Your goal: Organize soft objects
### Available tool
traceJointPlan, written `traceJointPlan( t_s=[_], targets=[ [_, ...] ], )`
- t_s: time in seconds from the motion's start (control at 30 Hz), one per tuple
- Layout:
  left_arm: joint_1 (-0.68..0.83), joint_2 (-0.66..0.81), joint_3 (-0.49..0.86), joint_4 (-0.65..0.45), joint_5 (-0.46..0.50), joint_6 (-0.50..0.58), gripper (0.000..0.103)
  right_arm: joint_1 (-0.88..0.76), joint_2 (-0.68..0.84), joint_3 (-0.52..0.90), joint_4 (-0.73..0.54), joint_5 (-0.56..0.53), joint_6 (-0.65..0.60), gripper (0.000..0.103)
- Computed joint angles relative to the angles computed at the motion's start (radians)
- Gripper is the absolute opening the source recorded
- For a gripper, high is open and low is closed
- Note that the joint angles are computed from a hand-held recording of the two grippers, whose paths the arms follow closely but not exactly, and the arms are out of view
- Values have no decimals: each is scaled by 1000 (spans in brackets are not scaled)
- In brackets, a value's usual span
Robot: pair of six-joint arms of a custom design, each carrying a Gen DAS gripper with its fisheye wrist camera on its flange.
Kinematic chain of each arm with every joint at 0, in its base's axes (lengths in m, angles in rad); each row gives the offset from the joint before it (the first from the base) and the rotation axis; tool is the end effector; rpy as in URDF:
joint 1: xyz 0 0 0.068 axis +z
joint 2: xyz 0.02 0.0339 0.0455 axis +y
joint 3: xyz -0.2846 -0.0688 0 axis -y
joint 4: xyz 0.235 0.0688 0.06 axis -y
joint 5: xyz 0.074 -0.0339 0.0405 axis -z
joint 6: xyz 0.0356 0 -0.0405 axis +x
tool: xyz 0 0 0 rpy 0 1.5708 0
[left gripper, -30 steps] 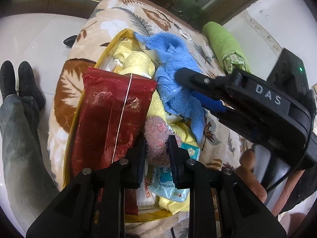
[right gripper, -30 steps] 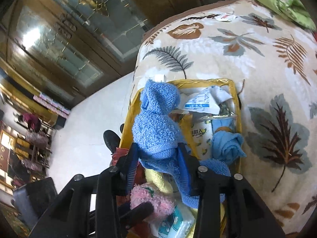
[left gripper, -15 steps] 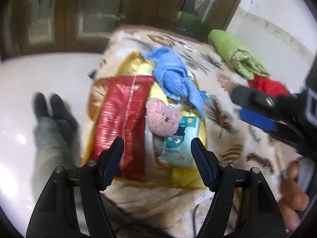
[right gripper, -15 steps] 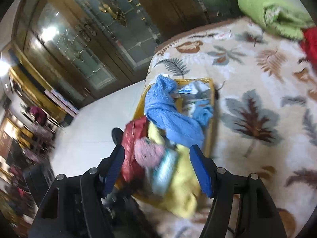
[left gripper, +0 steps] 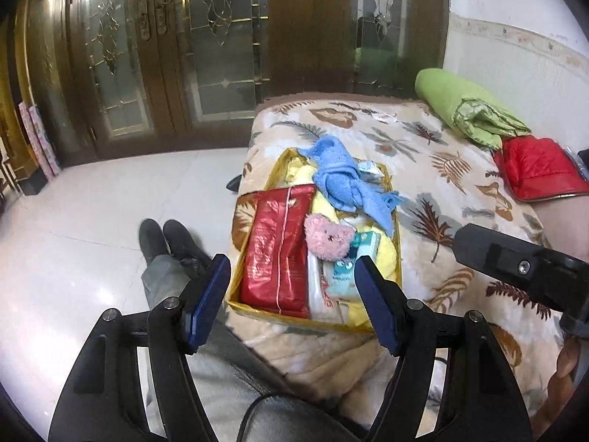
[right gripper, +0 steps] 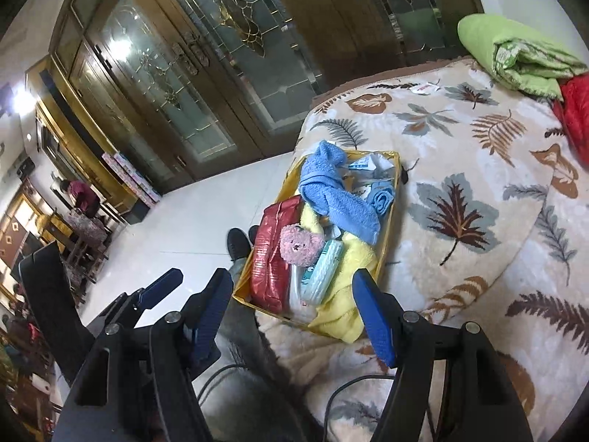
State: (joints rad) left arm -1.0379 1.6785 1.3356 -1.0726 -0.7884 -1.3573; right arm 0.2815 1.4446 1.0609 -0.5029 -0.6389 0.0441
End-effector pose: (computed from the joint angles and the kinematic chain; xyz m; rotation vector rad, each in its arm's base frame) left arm 0.1779 -0.2520 0.2760 -0.4483 2.3057 0.1860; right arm 0.2721 0.1008 0.2840 -0.5684 2.3641 0.9276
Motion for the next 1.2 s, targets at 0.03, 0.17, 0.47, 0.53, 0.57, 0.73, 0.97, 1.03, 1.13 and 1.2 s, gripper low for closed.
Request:
traceJointPlan(
  t_s=[0.03,0.17,0.47,0.53,0.57,0.73,0.97,1.03,1.13,1.2],
  targets=[
    [6,-8,-7,18,19,19,71,7,-2,-2,6,11,-1,68],
    [6,-6,2,-6,25,0,71,19,-1,-12,20,23,11,68],
    [31,-7,-16,-32,78,-33,71,42,4,-23,39,51,29,68],
    [31,-9,-21,-34,84,-33,71,43,7,-21,37,52,32,68],
    [33,-9,-23,-34,87,-34,71,46,8,-21,38,53,38,68],
    [34,-11,-24,-50,86,-50,71,54,3,-28,39,60,47,68],
    [38,-22,-41,-36,102,-51,71,60,4,-31,41,57,54,68],
    [35,-22,-45,-38,101,-51,71,66,3,-33,43,71,56,68],
    [40,-31,-54,-29,100,-54,71,71,-1,-39,50,81,68,68],
    [33,-29,-50,-34,94,-60,71,75,-2,-40,49,89,62,68]
  ],
)
